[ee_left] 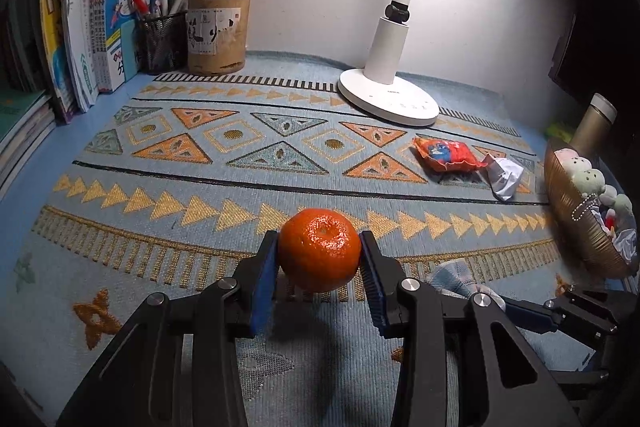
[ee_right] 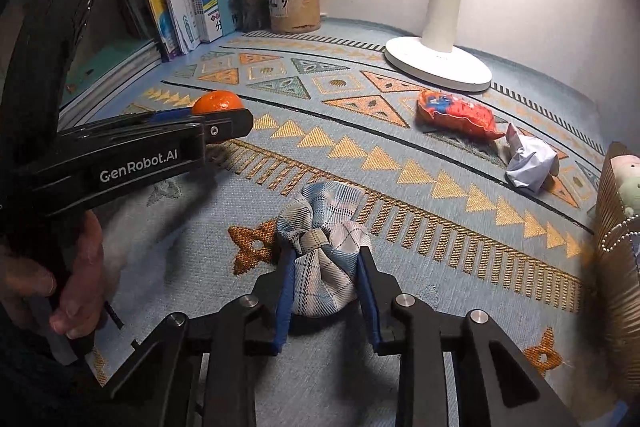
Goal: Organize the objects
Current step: 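Carry the tangerine and plaid bow to the glass bowl and release both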
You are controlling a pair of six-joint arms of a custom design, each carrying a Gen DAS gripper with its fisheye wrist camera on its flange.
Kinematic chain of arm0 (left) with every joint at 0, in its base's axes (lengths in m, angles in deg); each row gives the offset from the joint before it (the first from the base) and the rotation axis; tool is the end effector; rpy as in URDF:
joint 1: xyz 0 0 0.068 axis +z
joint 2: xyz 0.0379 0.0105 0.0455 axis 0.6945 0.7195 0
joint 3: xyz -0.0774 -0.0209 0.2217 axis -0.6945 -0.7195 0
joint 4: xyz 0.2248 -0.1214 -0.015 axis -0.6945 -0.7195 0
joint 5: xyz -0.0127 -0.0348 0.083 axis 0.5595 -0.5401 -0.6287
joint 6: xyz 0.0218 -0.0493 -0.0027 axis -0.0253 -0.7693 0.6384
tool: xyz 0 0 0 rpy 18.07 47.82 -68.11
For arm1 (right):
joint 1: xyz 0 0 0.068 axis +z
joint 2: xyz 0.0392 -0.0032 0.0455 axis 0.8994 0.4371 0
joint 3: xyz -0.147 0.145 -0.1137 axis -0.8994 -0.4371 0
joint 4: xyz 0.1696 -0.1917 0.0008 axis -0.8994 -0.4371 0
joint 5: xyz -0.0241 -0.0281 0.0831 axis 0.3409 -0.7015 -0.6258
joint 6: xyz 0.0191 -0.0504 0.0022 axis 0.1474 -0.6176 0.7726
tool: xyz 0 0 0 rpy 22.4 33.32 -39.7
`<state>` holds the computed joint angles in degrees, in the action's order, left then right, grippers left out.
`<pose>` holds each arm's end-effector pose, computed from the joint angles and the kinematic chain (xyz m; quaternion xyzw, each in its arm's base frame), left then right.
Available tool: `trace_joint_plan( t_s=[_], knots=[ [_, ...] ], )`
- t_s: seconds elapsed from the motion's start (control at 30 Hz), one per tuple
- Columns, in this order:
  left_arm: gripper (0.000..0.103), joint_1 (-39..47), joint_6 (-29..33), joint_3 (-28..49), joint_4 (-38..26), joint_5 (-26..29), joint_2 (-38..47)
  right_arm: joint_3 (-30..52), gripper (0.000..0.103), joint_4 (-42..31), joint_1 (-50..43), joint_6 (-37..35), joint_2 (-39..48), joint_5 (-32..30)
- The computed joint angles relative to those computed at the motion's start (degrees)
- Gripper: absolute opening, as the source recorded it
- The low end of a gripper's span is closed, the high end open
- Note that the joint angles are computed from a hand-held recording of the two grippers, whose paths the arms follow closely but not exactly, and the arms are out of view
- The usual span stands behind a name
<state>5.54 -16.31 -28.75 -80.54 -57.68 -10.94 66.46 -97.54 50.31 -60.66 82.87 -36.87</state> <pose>0.1963 -0.1381 0.1553 -0.0514 0.9143 -0.0683 0.3958 0.1673 -0.0234 0.1302 -0.2732 0.9022 0.1127 0.3141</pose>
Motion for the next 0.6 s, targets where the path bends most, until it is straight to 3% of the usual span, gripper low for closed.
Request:
trace_joint_plan(
  t_s=[0.27, 0.43, 0.6],
  knots=[
    [0.036, -5.92, 1.08, 8.17, -5.15, -2.48, 1.94, 9.99, 0.027, -18.85, -19.38, -10.87, -7.25, -12.17],
    [0.036, -10.71, 3.59, 20.73, -4.97, -0.1, 9.41, 24.08, 0.027, -21.84, -36.4, -15.58, 5.11, -18.09],
    [0.036, -14.71, 7.39, 37.57, -4.7, 4.76, 22.86, 37.85, 0.027, -19.28, -46.64, -11.82, 19.56, -20.33]
  ],
)
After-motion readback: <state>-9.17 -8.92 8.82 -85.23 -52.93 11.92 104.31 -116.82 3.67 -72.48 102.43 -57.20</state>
